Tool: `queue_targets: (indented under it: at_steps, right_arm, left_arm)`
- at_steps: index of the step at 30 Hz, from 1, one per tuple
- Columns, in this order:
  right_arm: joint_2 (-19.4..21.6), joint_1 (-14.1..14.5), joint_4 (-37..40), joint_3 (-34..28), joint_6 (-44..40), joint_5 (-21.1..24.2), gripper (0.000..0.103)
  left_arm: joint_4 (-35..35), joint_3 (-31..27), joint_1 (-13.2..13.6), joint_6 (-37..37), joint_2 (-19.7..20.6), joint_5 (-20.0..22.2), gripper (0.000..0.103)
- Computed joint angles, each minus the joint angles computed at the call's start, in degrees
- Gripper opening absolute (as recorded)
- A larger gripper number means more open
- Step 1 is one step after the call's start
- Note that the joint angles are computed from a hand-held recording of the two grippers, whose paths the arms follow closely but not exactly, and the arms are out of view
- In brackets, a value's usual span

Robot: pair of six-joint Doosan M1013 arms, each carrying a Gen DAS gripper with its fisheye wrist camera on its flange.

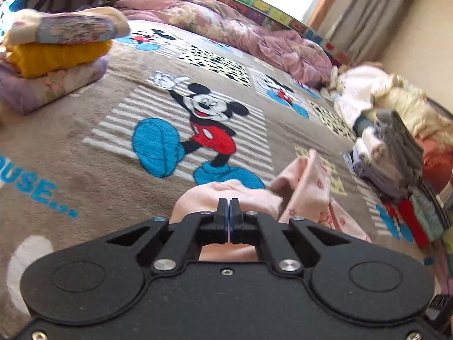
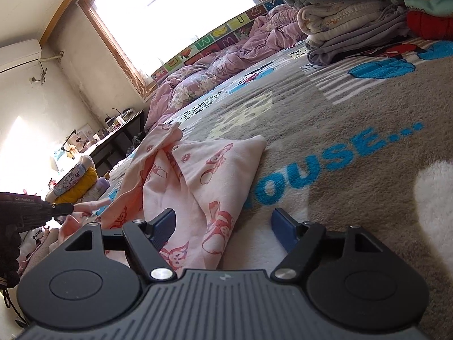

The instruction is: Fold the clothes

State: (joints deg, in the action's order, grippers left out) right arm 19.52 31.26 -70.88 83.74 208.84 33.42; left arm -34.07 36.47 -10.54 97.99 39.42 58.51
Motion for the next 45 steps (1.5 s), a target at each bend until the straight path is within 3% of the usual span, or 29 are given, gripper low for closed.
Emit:
queue_targets:
  at_steps: [5,8,9,10,12,14,20,21,23,24,26,29,31,33,35,37,39,40,43,45]
  right_arm:
    - [-0.1,0.0,0.3,0.1,-0.2,0.0,0.075]
    - [-0.1,0.1,0.6,-0.1,-0.7,0.2,0.075]
    - [-0.1,0.2,0.7,-0.1,-0.9,0.3,0.075]
    - [-0.1,0.2,0.8,-0.2,-1.0,0.4,0.075]
    - [0.0,0.2,0.9,-0.2,-1.3,0.6,0.075]
    - [0.0,0.3,1.0,-0.3,-1.6,0.7,0.075]
    - [-0.1,0.5,1.3,-0.2,-2.6,1.0,0.075]
    - [-0.1,0.5,1.4,-0.2,-2.9,1.0,0.075]
    - [-0.1,0.5,1.6,-0.2,-3.5,1.1,0.075]
    - [-0.1,0.6,1.7,-0.2,-3.7,1.1,0.075]
    - [-0.1,0.6,1.9,-0.2,-4.2,1.2,0.075]
    - [-0.1,0.6,1.8,-0.2,-4.4,1.3,0.075]
    - [0.0,0.6,1.9,-0.3,-4.7,1.5,0.075]
    - [0.1,0.7,2.1,-0.5,-5.1,1.6,0.076]
    - [0.1,0.8,2.3,-0.7,-5.4,1.8,0.076]
    - [0.1,0.8,2.5,-0.7,-5.6,1.7,0.076]
    - [0.2,0.9,2.7,-0.8,-5.9,1.9,0.076]
    - [0.2,1.0,2.8,-0.9,-6.1,2.1,0.076]
    - [0.3,1.0,3.6,-1.2,-7.4,2.5,0.076]
    - [0.4,1.1,4.5,-1.5,-8.8,3.0,0.076]
  left_arm:
    - [7.6,7.5,2.6,-19.5,-3.7,-5.4,0.0]
    - [11.4,11.9,3.5,-27.8,-6.1,-6.5,0.011]
    - [9.5,13.7,3.9,-27.8,-7.0,-8.1,0.023]
    - [7.6,15.5,4.2,-27.2,-8.0,-9.9,0.042]
    - [4.9,17.2,4.5,-25.9,-8.9,-11.7,0.049]
    - [5.6,16.3,4.3,-25.5,-8.5,-10.8,0.049]
    - [16.6,12.6,2.4,-30.2,-5.7,-9.1,0.048]
    - [18.1,11.9,2.2,-30.7,-5.0,-8.8,0.04]
    - [19.1,10.4,2.0,-28.0,-3.9,-8.4,0.006]
    - [19.5,10.0,1.9,-26.2,-3.9,-8.7,0.0]
    - [20.1,11.1,1.8,-22.5,-4.9,-12.8,0.0]
    - [24.7,12.7,1.6,-23.2,-6.4,-17.3,0.0]
    - [28.0,12.7,1.6,-25.4,-6.3,-16.9,0.0]
    - [28.4,11.2,2.0,-26.5,-4.8,-13.6,0.0]
    - [27.5,8.1,2.5,-28.0,-2.9,-7.7,0.01]
    - [29.7,8.7,2.4,-31.3,-3.2,-7.1,0.019]
    - [34.9,11.4,1.4,-34.8,-5.2,-9.9,0.037]
    - [36.2,12.7,0.9,-35.7,-6.1,-11.4,0.038]
    - [32.9,16.6,0.1,-32.7,-8.9,-16.2,0.04]
    - [25.0,18.3,-0.3,-25.1,-9.9,-17.3,0.044]
